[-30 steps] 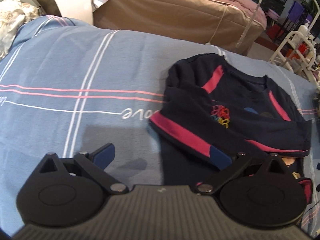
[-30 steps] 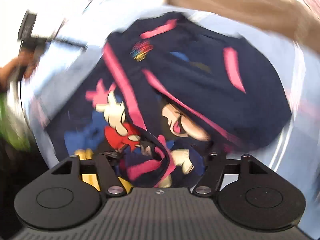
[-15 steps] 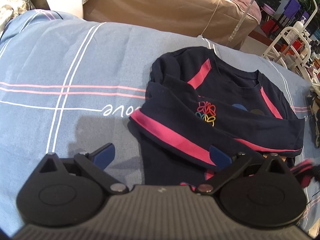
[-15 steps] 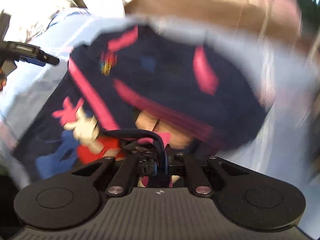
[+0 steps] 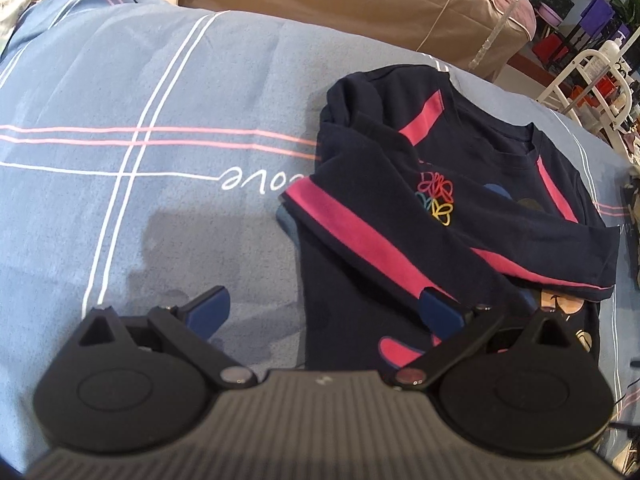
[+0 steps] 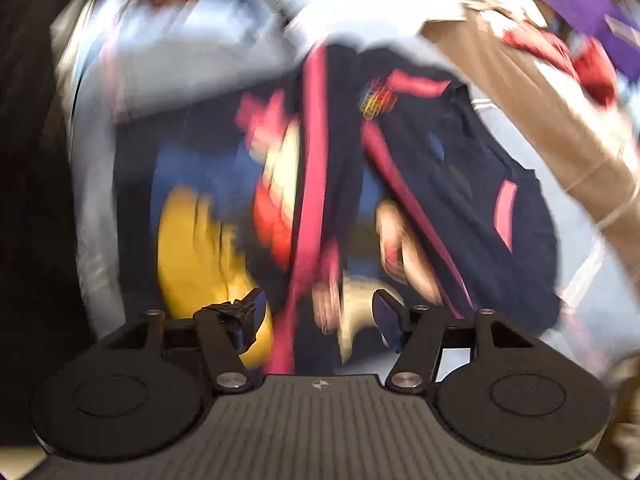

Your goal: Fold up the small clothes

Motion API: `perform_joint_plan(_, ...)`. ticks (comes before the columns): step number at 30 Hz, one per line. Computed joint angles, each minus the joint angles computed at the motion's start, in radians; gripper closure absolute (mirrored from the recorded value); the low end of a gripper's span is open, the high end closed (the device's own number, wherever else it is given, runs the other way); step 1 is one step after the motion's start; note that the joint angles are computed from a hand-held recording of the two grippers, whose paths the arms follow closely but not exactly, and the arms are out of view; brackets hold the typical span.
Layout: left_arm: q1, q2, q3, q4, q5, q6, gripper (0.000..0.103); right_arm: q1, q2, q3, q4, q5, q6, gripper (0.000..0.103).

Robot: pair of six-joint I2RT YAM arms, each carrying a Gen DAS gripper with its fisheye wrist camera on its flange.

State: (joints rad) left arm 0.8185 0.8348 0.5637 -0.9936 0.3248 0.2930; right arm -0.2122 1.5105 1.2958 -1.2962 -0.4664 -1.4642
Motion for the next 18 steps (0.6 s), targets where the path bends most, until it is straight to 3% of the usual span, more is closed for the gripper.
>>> perform_joint_plan(5,0.063,0.014,0.002,0.004,-0.002,0.071,0.0,0.304,0.335,0.255,0.101,-0.285,0.755,0.005)
perform_joint_plan(7,0.119,0.008,0.009,-0.023,0.024,0.122,0.0,0.413,0.428,0.317,0.295,-0.332,1.046,0.006)
perform_joint_plan(9,0.182,0.002,0.013,-0.059,0.05,0.175,0.0,0.503,0.567,0.466,0.371,-0.326,1.233,0.008)
perform_joint_plan(12,0.29,0.002,0.01,-0.098,0.075,0.266,0.0,0.592,0.795,0.761,0.27,-0.283,1.336,0.014)
perform_joint_plan(16,0.445,0.065,0.011,-0.123,0.11,0.384,0.0,0.665,0.962,0.997,0.059,-0.213,1.283,0.021)
perform_joint_plan(17,0.468,0.089,0.014,-0.117,0.11,0.401,0.0,0.681,0.978,1.002,0.05,-0.173,1.281,0.025)
perform_joint_plan(18,0.479,0.108,0.016,-0.106,0.106,0.408,0.0,0.691,1.009,1.028,0.027,-0.158,1.295,0.046)
